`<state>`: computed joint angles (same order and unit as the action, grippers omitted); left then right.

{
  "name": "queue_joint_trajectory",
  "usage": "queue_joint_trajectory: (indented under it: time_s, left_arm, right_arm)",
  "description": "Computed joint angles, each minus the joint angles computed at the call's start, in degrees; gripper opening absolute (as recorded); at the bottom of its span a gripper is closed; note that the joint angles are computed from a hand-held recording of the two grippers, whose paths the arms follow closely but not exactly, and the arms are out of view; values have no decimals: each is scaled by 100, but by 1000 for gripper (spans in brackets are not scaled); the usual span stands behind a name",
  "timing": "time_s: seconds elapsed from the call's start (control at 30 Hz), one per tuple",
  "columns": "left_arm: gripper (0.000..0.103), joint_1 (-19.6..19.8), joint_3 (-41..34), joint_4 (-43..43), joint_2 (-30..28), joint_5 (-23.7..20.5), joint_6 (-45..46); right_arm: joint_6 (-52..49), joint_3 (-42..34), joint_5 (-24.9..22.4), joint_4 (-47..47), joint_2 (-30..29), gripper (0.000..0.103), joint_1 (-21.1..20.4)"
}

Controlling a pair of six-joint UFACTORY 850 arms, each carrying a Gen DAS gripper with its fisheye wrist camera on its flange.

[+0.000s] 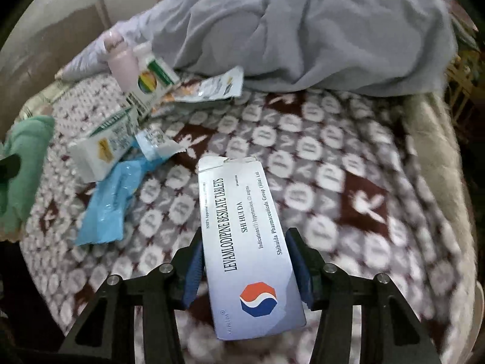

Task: Collect trash
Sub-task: 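Carry both items over the white bucket and open both grippers to drop them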

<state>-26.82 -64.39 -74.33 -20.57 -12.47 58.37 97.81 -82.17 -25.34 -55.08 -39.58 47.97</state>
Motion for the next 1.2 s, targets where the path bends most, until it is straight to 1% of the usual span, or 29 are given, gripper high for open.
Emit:
queue_joint_trajectory:
  time_s: [0.1,0.13,0.17,0.2,0.27,0.37,0.6,0.7,0.8,1.07,1.13,1.2]
  left_arm:
    - [38,-191,-124,-38,-61,-95,95]
    - [38,-255,-171,26,-89,-99,50]
    - [38,-342,-242,135,-139,-115,-38]
    - [38,-393,-285,196,-174,-130,-87]
    - [38,-545,-394,349,-253,-150,-202]
    - [38,-785,-594,605,-408,-192,-394]
    - [38,-1347,-1032,1292,-717,-194,-843]
    - [38,-1535,-1231,1546,-852,-231,-1050]
    - [38,-1738,-1463,1842,-1006,-272,-1311]
    - [38,-2208,-1978,2490,-1345,-336,-1781]
    - [38,-2314,-2147,2635,-1459,-425,-1901]
    - [38,-2415,-2327,2677,-1588,-551,-1931]
  right_arm:
    - [917,470,58,-690,372,50,92]
    - [1335,687,62,-1001,544,50,132]
    - [1512,789,49,-1129,632,50,149]
    - [1779,963,-3,-1323,777,50,189]
    - [2025,1049,-103,-1480,872,50,243]
    - [2619,1470,-311,-1809,1229,50,338]
    - [3233,2234,-777,-1909,1849,50,472]
    - [3618,2661,-1028,-1938,2195,50,550]
    - [3913,3000,-1184,-1932,2460,50,591]
    - [4352,3865,-1629,-1511,3164,50,766]
    - [4416,4062,-1771,-1363,3337,50,825]
    - [4548,4253,-1814,-1287,3484,50,847]
